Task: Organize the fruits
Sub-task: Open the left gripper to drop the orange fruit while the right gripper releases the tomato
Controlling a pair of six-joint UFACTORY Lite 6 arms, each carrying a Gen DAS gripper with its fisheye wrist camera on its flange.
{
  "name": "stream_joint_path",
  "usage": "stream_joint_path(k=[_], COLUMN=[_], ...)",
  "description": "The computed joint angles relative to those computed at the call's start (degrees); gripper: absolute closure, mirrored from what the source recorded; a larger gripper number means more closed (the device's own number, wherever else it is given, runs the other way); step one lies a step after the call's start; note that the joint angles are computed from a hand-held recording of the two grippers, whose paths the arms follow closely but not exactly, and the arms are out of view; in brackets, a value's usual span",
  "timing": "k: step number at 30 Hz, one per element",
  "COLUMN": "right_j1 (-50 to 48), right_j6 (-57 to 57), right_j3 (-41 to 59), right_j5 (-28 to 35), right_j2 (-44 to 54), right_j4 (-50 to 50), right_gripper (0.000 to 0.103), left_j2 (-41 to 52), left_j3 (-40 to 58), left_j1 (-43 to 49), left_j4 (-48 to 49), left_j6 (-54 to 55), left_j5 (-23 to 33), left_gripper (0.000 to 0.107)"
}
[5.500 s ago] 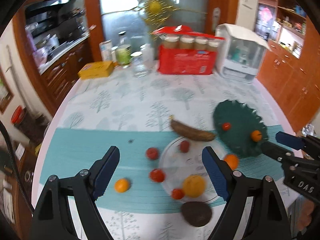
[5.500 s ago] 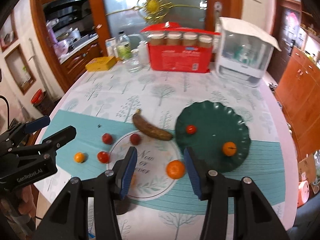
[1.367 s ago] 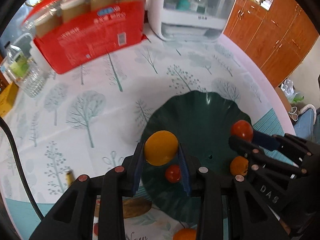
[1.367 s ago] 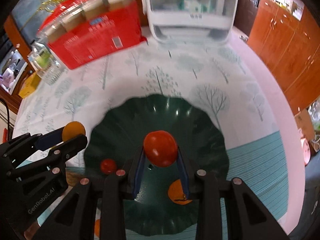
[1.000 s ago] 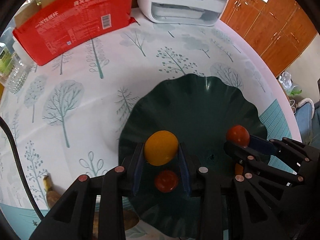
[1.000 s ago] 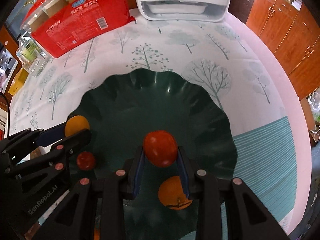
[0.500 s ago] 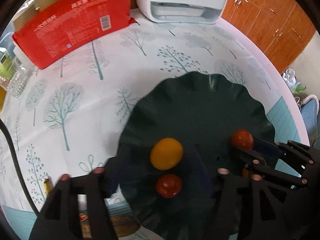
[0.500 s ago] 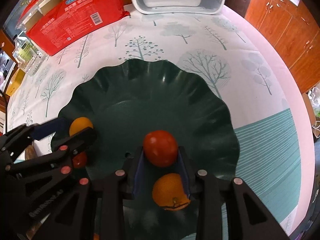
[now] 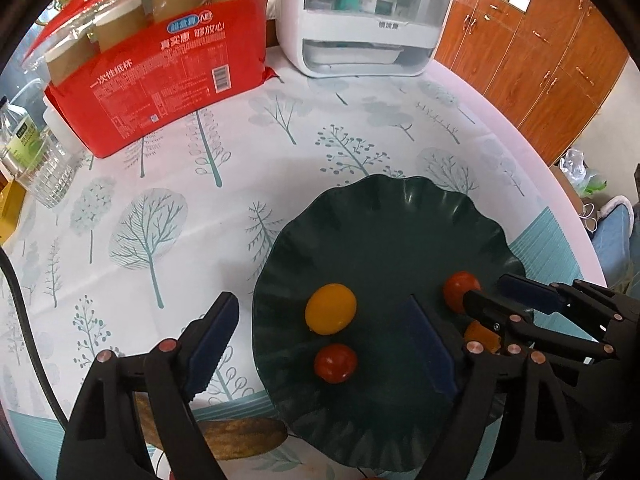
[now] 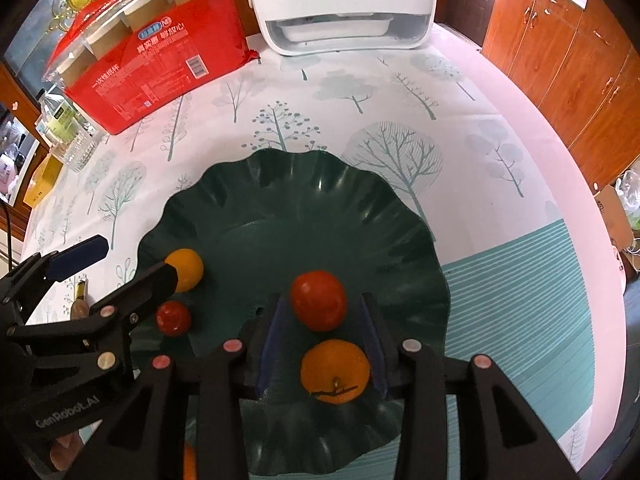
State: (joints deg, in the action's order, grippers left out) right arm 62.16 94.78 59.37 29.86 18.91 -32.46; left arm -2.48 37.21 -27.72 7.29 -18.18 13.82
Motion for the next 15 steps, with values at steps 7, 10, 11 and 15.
stream_joint_path(k=[7, 10, 11, 15], right_j1=[1.7, 2.8, 3.1, 4.7], right_j6=[1.1, 1.8, 1.9, 2.9], right_j3=[0.5, 0.7, 0.8, 0.6], right_j5=[1.6, 2.4, 2.7, 3.7], right_j2=[-1.1, -1.6, -1.8, -2.7], right_j4=[-0.2, -0.3, -0.2, -0.3], right_gripper=[0.064, 0.064, 0.064, 0.064], left_j2=[-6.0, -8.9, -9.8, -14.2], left_j3=[-1.6, -2.7, -3.1, -5.1], left_j1=[-0.4, -0.5, -0.6, -0.7], left_j4=[1.3, 2.1, 2.4, 3.0], left_j6=[-1.0, -1.8, -2.3, -3.1], left_j5=[3.0, 4.4, 4.8, 7.0], left_gripper=[0.023, 0.022, 0.022, 0.022])
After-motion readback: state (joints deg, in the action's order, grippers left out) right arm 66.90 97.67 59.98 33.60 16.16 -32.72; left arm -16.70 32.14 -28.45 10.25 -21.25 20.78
